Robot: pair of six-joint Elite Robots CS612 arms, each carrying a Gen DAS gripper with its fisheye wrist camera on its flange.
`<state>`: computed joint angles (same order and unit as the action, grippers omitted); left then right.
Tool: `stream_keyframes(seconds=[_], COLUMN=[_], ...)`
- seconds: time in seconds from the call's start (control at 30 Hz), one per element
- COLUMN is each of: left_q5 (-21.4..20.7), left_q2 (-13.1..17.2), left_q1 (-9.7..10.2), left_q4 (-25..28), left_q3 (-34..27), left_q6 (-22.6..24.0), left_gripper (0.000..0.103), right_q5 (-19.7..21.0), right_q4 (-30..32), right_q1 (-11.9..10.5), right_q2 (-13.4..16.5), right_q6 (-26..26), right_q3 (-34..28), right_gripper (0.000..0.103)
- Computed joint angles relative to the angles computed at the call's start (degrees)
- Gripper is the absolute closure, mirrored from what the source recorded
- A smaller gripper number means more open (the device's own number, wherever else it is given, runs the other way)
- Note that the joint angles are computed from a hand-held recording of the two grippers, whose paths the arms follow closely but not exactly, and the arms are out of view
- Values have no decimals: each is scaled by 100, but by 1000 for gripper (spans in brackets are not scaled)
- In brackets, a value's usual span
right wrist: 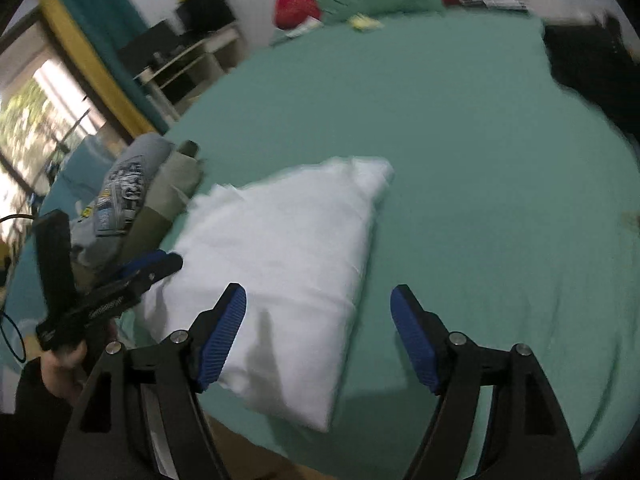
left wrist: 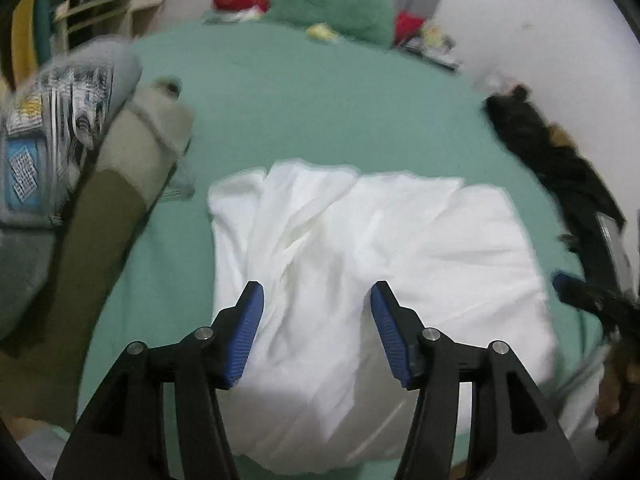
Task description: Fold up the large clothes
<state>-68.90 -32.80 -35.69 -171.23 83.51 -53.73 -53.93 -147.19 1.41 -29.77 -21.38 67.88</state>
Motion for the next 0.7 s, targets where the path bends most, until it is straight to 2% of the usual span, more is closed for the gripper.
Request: stream_keyframes(seconds=[0.1, 0.17, 0.3, 0.33, 0.4, 0.47, 0.5, 0.6, 0.7], left_q5=[-183, -33, 220, 301, 368, 415, 453, 591, 472], left_q2=[18, 11, -20, -54, -86, -135, -168, -214, -223], left_q1=[71, 54, -9, -45, -73, -97, -123, -165, -183], left_q4=[188, 316, 524, 579, 506, 166, 34, -187, -476], left_q3=[12, 45, 88, 131, 204, 345, 428, 526, 555], left_q6=[-455, -506, -490, -547, -681, -764, -800, -808, -760], left_gripper=[44, 44, 44, 44, 44, 44, 44, 44, 44], right_q5=[424, 682, 940, 965, 980, 914, 977, 714, 404], right_q4=[246, 373, 702, 667, 396, 253, 417, 451, 119], right_q1=[-92, -111, -42, -2, 43, 66, 49, 34, -19], right_q2=[115, 172, 288, 308, 320, 307, 298, 187, 32], right_q6=[191, 267, 150, 219, 320, 275, 119, -217, -346], right_q3=[-51, -86, -176, -162, -59, 1, -24, 36, 243], right_gripper=[28, 28, 28, 34, 52, 66, 73, 79, 80])
